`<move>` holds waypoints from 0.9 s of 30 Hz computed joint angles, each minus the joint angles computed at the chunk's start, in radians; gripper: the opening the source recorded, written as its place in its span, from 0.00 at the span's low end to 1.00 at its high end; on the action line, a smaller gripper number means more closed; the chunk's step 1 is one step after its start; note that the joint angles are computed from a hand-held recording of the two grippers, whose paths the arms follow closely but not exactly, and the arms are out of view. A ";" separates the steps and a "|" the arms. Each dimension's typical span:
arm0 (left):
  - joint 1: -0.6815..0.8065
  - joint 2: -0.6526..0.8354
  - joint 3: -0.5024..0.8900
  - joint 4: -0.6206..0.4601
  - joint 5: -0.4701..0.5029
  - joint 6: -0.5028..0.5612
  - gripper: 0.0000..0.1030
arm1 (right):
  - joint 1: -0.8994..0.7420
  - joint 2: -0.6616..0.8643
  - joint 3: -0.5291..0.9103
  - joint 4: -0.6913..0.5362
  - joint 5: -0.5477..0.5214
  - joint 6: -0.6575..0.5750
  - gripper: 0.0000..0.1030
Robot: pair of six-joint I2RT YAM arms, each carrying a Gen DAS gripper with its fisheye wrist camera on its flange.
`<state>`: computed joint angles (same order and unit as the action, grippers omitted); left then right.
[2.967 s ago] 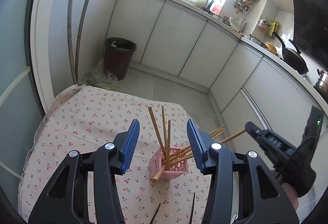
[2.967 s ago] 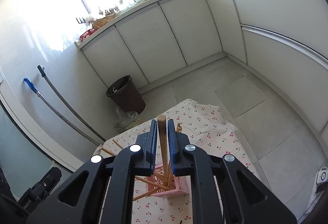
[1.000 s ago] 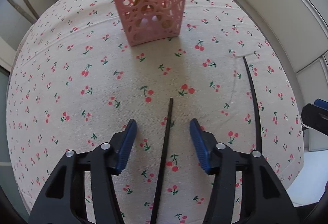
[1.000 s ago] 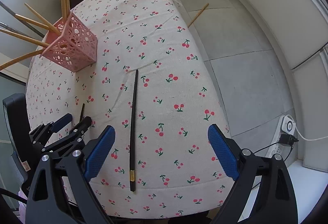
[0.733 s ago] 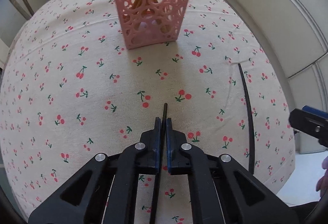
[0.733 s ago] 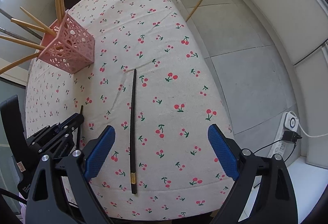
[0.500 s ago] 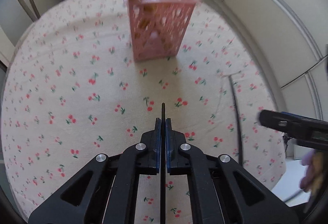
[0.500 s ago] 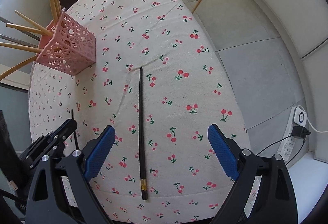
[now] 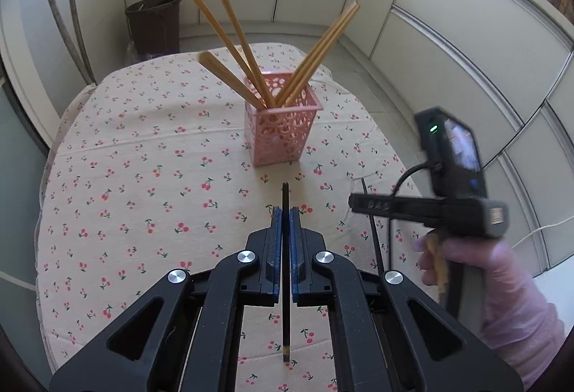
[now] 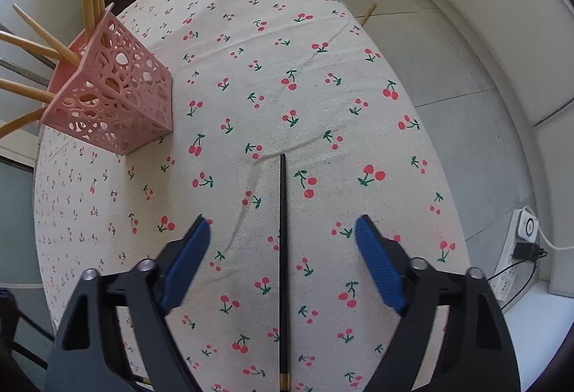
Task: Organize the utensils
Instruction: 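Grasp a black chopstick with the left tool while the right tool grasps another, then carry both black chopsticks over the pink holder and open both tools to drop them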
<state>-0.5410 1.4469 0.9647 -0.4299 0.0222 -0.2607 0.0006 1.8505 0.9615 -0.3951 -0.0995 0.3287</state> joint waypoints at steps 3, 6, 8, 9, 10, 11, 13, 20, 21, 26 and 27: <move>0.018 -0.037 -0.009 0.001 0.003 0.001 0.03 | 0.048 0.019 -0.004 0.040 0.080 -0.012 0.39; 0.035 -0.035 -0.011 0.016 0.009 0.007 0.03 | 0.074 0.013 -0.010 0.055 0.114 -0.017 0.05; 0.041 -0.032 -0.010 0.019 0.014 0.004 0.03 | 0.069 0.004 -0.018 0.061 0.092 -0.012 0.05; 0.042 -0.034 -0.010 0.019 0.016 0.003 0.03 | 0.064 -0.006 -0.027 0.068 0.077 -0.010 0.05; 0.041 -0.034 -0.010 0.020 0.016 0.004 0.03 | 0.060 -0.016 -0.034 0.074 0.064 -0.011 0.05; 0.041 -0.037 -0.011 0.021 0.017 0.004 0.03 | 0.057 -0.032 -0.041 0.075 0.048 -0.014 0.05; 0.041 -0.048 -0.013 0.023 0.016 0.004 0.03 | 0.059 -0.083 -0.062 0.077 0.036 -0.012 0.05; 0.040 -0.113 -0.031 0.036 -0.007 0.002 0.03 | 0.079 -0.345 -0.135 0.038 0.022 -0.012 0.05; 0.041 -0.122 -0.032 0.036 -0.007 0.001 0.03 | 0.070 -0.384 -0.142 0.024 0.009 -0.020 0.05; 0.050 -0.170 -0.029 0.031 0.000 -0.005 0.03 | 0.079 -0.560 -0.166 -0.034 -0.008 -0.022 0.05; 0.050 -0.178 -0.026 0.030 0.001 -0.007 0.03 | 0.073 -0.592 -0.164 -0.049 -0.017 -0.028 0.05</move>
